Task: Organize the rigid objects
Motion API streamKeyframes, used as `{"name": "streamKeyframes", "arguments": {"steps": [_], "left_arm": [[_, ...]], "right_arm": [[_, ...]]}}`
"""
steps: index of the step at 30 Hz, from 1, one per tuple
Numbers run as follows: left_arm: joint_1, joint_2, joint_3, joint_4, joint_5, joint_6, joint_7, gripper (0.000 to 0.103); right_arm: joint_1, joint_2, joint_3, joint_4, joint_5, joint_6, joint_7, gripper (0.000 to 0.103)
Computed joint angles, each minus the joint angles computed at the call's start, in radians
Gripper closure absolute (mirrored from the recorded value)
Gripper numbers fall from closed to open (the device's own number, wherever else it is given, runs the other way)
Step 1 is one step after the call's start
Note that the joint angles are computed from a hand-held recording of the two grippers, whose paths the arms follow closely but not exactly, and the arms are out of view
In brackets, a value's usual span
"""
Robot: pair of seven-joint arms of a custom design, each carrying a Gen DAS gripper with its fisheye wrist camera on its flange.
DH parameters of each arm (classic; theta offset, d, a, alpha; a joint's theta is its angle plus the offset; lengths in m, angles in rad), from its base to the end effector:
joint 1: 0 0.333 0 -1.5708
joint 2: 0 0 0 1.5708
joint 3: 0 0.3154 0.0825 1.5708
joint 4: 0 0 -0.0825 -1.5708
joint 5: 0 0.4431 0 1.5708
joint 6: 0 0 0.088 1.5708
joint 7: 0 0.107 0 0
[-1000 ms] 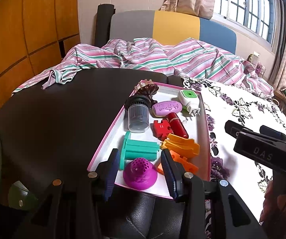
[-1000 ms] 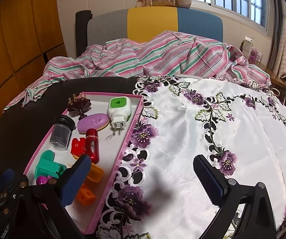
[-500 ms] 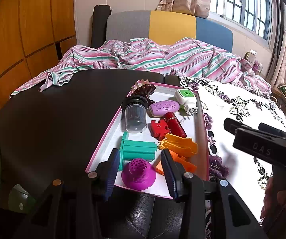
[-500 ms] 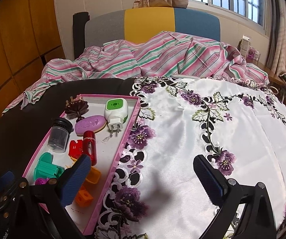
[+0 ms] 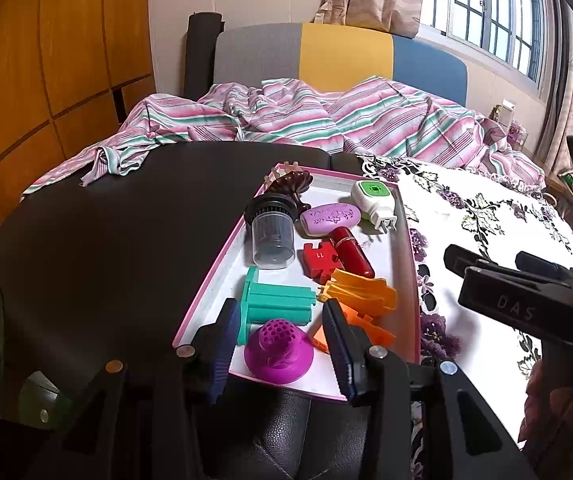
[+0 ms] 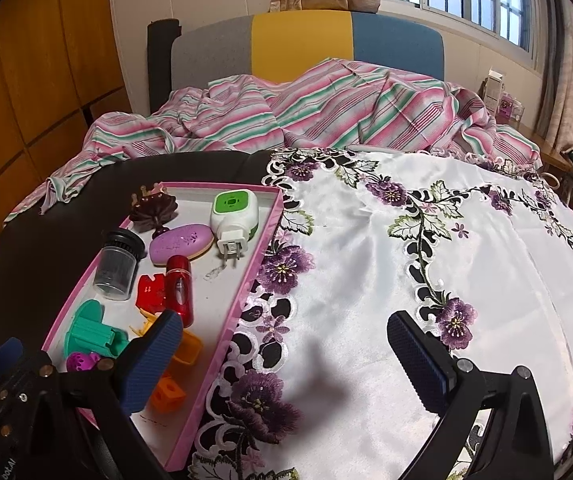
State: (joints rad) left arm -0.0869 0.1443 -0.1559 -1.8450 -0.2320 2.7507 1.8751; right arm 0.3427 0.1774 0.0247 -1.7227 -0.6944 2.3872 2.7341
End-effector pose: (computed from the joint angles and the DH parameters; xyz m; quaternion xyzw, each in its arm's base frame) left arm 0.6850 -0.1548 0.5118 -0.5275 0.7598 -0.3189 0.2066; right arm 0.6664 0.2491 0.5123 -0.5152 0.7761 -0.2885 0.2214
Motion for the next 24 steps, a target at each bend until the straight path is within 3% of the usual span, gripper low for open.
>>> {"name": "streamKeyframes", "arguments": {"steps": [7, 16, 18, 24], "left_arm": [[0.014, 0.002, -0.018, 0.008, -0.077, 0.023, 0.078, 0.063], [0.050, 0.011, -0.054, 0.050, -0.351, -0.017, 0.249, 0.066], [0.068, 0.007, -0.068, 0.055, -0.466, -0.043, 0.346, 0.067], [0.121, 0.015, -0.069, 0.095, -0.870, -0.261, 0.617, 0.071]], "right_arm": [[0.002, -0.005, -0.003, -0.005, -0.024, -0.021, 0.027, 0.000], [-0.006, -0.011, -0.001, -0.018, -0.019, -0.011, 0.029, 0.000], [-0.006, -0.014, -0.001, -0.021, -0.023, -0.010, 0.034, 0.000], [-0.008, -0.015, 0.000, -0.025, -0.022, -0.006, 0.038, 0.000]]}}
